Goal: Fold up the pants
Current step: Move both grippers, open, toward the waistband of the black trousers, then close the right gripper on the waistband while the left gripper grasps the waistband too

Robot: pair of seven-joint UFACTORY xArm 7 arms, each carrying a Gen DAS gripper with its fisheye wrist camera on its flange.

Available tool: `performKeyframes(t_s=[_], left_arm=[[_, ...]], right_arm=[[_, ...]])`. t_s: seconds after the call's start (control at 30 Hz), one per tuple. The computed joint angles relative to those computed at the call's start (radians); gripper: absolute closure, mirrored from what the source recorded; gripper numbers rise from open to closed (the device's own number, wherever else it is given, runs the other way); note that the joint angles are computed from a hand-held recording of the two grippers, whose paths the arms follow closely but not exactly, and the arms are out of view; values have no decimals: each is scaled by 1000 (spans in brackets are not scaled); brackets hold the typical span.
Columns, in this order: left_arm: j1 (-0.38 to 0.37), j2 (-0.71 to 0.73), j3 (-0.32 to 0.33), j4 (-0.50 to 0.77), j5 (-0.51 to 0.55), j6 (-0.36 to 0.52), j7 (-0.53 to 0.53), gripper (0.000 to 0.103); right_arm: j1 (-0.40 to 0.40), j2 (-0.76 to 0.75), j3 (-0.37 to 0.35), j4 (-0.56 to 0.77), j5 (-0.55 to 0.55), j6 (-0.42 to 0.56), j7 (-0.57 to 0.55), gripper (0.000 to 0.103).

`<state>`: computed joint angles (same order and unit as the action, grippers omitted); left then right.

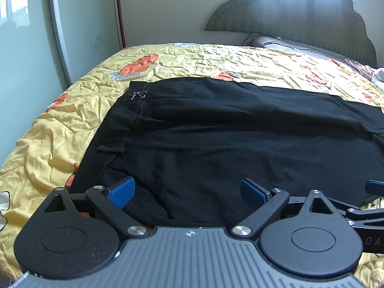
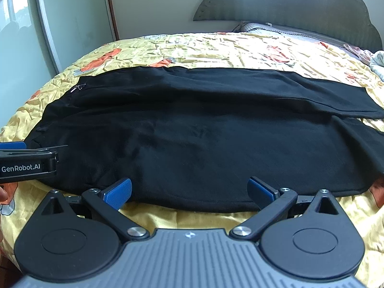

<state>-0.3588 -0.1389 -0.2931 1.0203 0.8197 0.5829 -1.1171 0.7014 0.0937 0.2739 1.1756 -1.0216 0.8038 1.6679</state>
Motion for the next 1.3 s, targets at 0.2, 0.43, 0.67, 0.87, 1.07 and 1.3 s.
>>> performKeyframes(t_s=[0.2,0.43,0.67,0.87,1.07,1.3], left_arm=[[6,-2,5,-6,5,-12,-4,7],[14,-5,6,-9,11,-25,-11,7],[39,-3,19,1,20,-34,-34,7],[63,-4,32,-1,26,-32,-48,6],[81,7,47,4,23,-43,-39,6],[88,54,80,59,-47,-72,-14,5]], right_arm=[[2,25,-10,30,1,-1,-23,0],[10,42,-22,47,-1,-10,-41,0],[15,59,-47,91,-273,-70,-127,0],[-49,199,-104,291,-297,-300,-412,0],[-217,409,-28,507,104,-560,-858,0],[-295,704,144,895,395,-416,-1388,1]])
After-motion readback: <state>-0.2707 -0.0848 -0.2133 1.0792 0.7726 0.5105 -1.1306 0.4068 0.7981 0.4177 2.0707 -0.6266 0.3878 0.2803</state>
